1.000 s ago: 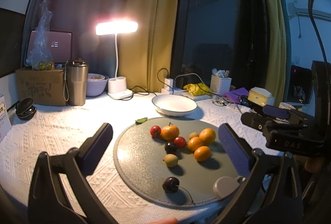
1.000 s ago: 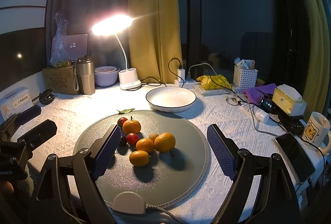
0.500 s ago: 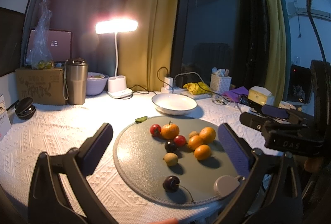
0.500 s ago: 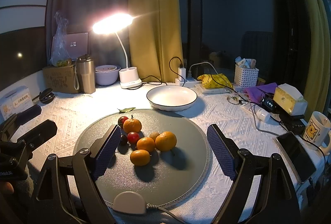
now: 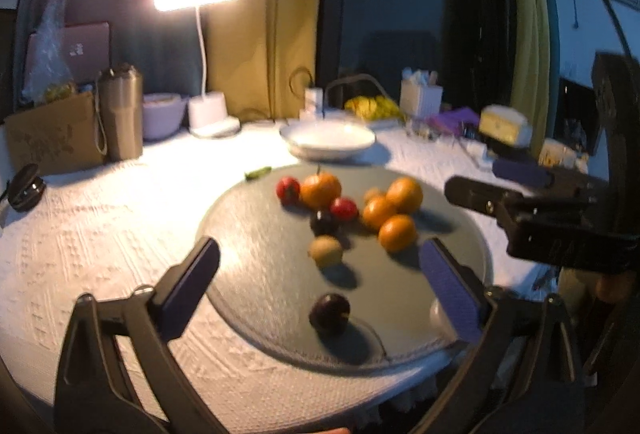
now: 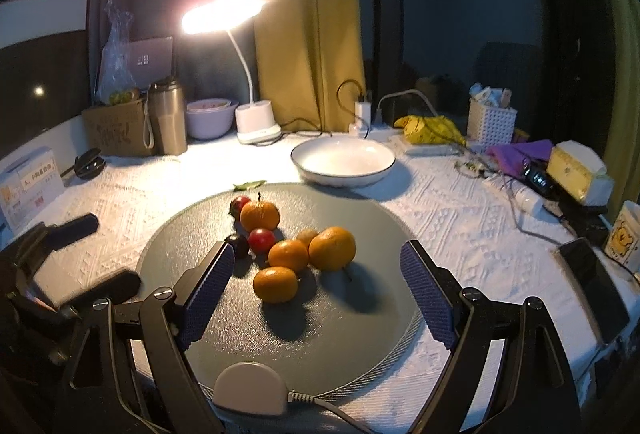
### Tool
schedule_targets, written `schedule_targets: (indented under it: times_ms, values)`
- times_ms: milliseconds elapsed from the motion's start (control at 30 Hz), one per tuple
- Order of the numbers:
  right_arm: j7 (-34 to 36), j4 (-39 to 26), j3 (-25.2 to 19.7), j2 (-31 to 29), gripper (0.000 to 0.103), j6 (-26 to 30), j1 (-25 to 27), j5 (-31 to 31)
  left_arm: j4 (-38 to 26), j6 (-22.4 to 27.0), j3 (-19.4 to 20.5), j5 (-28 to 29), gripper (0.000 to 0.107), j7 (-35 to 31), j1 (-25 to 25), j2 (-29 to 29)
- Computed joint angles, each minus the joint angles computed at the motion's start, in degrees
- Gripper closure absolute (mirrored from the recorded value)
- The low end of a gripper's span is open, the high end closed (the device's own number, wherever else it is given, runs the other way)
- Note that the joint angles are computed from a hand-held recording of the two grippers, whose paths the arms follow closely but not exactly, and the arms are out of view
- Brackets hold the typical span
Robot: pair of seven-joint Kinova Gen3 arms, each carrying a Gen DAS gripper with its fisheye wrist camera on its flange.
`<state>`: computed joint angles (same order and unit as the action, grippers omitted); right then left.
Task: Organize fruits
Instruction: 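Grasp the dark cherry with the left tool while the right tool grasps a large orange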
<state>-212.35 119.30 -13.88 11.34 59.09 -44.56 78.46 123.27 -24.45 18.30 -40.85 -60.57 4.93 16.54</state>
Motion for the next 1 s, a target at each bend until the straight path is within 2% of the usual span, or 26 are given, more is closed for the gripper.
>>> schedule_targets:
  times_ms: [100, 200, 333, 533, 667, 833, 1000]
  values:
    - [0.4, 0.2, 0.4, 0.4, 0.017, -3.3, 1.3, 0.4, -1.4, 2.8, 1.3, -1.7, 0.020, 1.4, -0.5, 1.5]
    - [1.3, 0.2, 1.1, 0.8, 0.022, -7.5, 3.0, 0.2, -2.8, 6.1, 4.2, -4.1, 0.031, 3.3, -2.4, 3.0]
    - [2.3, -0.2, 2.2, 1.6, 0.026, -12.4, 4.8, 0.0, -4.8, 12.2, 10.2, -6.2, 0.049, 4.8, -6.3, 5.3]
    - [3.4, -0.6, 3.6, 2.8, 0.031, -18.1, 6.7, 0.6, -5.5, 15.9, 18.1, -6.2, 0.063, 2.6, -11.9, 7.5]
    - [6.2, -1.8, 4.4, 3.7, 0.039, -20.9, 7.7, -0.7, -6.0, 18.4, 23.1, -5.5, 0.069, 0.5, -15.5, 8.6]
    - [10.6, -3.6, 5.8, 4.7, 0.060, -23.7, 8.3, -4.1, -7.0, 22.1, 31.1, -4.2, 0.079, -2.5, -21.3, 10.9]
    - [10.7, -3.5, 7.2, 4.6, 0.061, -24.7, 7.6, -4.2, -8.1, 24.6, 33.3, -0.9, 0.079, -5.9, -22.3, 11.8]
